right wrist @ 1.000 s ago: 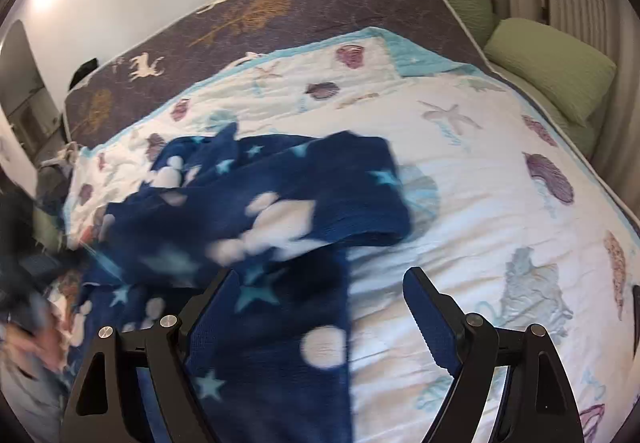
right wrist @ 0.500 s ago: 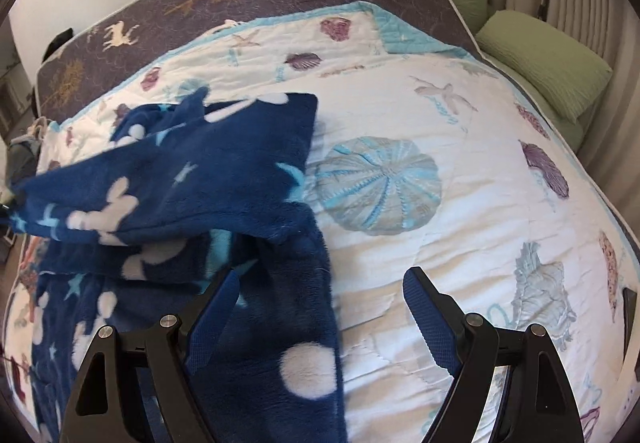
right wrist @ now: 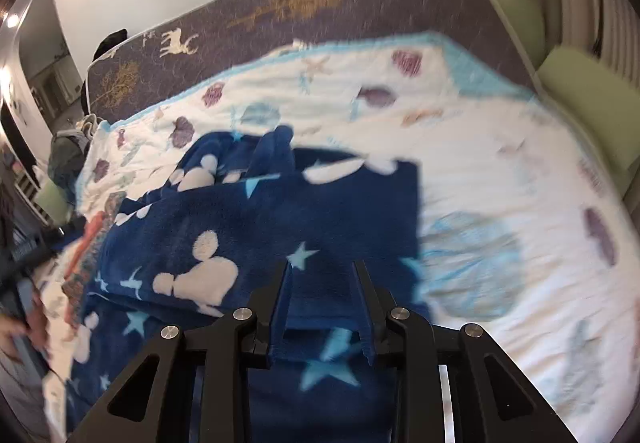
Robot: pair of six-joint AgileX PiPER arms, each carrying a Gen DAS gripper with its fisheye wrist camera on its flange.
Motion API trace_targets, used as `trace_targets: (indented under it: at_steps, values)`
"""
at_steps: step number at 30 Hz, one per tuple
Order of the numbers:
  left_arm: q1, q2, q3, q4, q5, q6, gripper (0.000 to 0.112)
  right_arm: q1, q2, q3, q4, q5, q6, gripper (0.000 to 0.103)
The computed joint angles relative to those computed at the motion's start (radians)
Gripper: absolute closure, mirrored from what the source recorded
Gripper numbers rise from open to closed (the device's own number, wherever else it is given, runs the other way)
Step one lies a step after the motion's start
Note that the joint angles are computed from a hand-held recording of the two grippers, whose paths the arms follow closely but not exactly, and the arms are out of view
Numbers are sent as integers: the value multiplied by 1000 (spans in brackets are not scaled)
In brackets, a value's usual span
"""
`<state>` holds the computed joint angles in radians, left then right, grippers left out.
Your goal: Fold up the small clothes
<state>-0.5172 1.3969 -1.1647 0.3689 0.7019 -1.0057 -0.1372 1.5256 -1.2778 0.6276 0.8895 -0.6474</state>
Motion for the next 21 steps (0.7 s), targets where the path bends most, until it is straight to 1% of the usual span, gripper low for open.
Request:
trace_targets:
  at_steps: [1,2,3,4,5,6,7,8,11,13,15,18,20,21]
  values:
    - [-7,54,-14,1,25,7,54,16,36,-18,-35,3,46,73]
    - [-23,112,-32,29,77,-8,54,35,75,-30,-92,1,105,74]
    - [-39,155,-17,73,94,-33,53,39,115,-19,-109,-8,125,75]
    - [-74,158,11,157,79,-96,52,26,122,-5,-86,-9,104,75]
    - [-108,154,10,214,105,-128,52,5,107,25,-32,-23,51,75]
    - [-128,165,-13,232,145,-133,53,-7,91,39,-17,-21,28,75]
    - [-138,175,-54,220,195,-109,53,-11,79,37,-23,-8,27,75]
    - [-144,174,-82,212,214,-92,53,-15,66,32,-24,6,28,75]
    - [-172,137,-128,259,205,-105,53,-25,57,-25,-2,61,33,75]
    - [-192,113,-152,282,202,-116,53,-29,56,-50,27,81,29,75]
    - [-195,96,-142,278,203,-125,53,-26,43,-51,24,95,35,74]
    - [-203,28,-60,258,211,-166,53,-50,-3,4,19,147,-15,73]
    - [-228,-48,37,261,203,-217,53,-100,-50,62,36,181,-83,73]
    - [-266,-109,106,272,226,-253,52,-147,-90,111,49,200,-135,73]
